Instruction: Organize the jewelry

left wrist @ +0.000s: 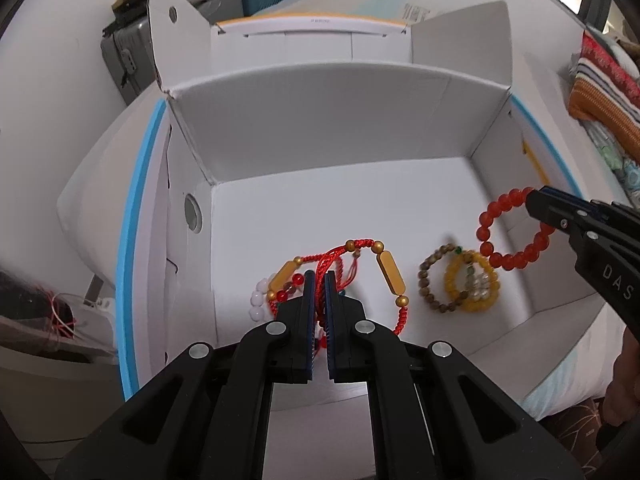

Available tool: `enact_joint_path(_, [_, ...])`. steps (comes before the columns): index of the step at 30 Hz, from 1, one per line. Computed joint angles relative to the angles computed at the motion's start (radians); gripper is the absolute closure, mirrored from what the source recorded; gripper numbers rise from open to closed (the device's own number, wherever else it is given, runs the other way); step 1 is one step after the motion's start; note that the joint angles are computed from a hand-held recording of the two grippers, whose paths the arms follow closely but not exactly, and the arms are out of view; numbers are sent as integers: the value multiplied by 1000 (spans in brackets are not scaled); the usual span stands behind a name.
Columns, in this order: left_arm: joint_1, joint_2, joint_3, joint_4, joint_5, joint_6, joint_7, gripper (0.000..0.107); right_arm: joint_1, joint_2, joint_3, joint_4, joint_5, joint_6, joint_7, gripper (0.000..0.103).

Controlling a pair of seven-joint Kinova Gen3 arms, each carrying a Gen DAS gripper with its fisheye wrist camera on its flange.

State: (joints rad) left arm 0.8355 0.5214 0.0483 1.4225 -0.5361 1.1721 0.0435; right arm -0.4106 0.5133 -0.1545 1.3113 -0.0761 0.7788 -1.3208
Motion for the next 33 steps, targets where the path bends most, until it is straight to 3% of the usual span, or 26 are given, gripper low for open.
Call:
enact_joint_path(13, [-6,-3,-5,16,14,22,8,99,-24,11,9,-4,22,-2,-25,89])
enact_joint_path(15, [1,-3,-6,8,6,43,22,85,-23,9,9,-8,21,3,-29,83])
enact_joint_path(17, [17,-2,-10,-5,-18,73,38,62,-19,-1,8,1,17,-12,-36,65])
enact_joint_path(21, [41,-6,-10,-19,-59,111,68,42,15,-20,-13,18,-19,-34,-16,45])
enact_joint_path(22, [52,-7,-10,-21,-70,123,84,33,28,-27,-21,25,-32,-42,-4,41])
enact_joint_path(29, [105,-5,-4,-33,-129,181,186,10,88,-102,-51,128,-100,-143,71,9])
enact_joint_path(33, [150,5,1,-54,-158,234,248,10,112,-167,-55,232,-117,-245,104,8])
